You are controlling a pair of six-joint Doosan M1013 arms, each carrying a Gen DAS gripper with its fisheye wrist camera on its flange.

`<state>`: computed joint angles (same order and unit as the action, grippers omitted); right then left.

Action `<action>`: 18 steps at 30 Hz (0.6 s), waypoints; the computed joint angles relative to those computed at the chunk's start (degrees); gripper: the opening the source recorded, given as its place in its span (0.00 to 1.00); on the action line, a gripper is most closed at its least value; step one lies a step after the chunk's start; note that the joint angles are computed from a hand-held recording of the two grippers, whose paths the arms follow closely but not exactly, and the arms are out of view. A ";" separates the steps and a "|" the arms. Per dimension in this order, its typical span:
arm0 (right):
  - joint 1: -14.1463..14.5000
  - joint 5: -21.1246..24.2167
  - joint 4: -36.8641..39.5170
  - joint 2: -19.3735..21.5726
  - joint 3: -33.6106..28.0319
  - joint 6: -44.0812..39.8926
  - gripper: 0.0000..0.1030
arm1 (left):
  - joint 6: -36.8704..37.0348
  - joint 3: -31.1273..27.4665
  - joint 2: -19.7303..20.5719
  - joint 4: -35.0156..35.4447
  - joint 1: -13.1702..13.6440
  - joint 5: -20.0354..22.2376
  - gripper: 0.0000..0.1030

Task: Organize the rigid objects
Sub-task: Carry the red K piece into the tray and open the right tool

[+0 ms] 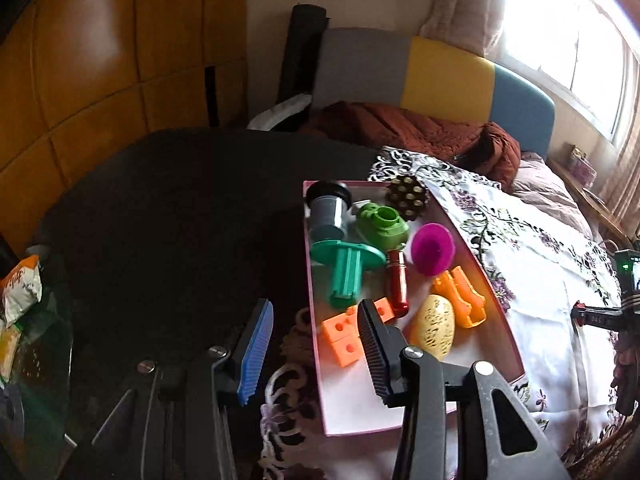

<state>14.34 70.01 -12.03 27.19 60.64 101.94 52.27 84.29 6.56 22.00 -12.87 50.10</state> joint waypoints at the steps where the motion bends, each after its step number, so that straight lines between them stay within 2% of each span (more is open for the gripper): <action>1: 0.15 -0.60 0.04 -0.27 0.16 0.11 0.32 | -0.33 0.20 -0.10 0.21 0.12 0.06 0.43; 9: 1.79 -4.43 2.61 -1.73 0.98 -0.58 0.32 | -1.31 0.66 -0.23 -0.11 0.72 0.27 0.43; 13: 2.95 -6.70 7.68 -2.60 1.12 -3.63 0.32 | -1.21 0.76 -0.22 -0.32 0.75 0.20 0.43; 18: 4.45 -9.20 18.36 -3.30 0.57 -11.04 0.32 | -1.46 0.81 -0.11 -0.56 0.89 0.63 0.43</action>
<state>18.79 60.81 6.32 23.88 61.21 90.89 50.81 85.10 6.46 21.44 -11.97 50.73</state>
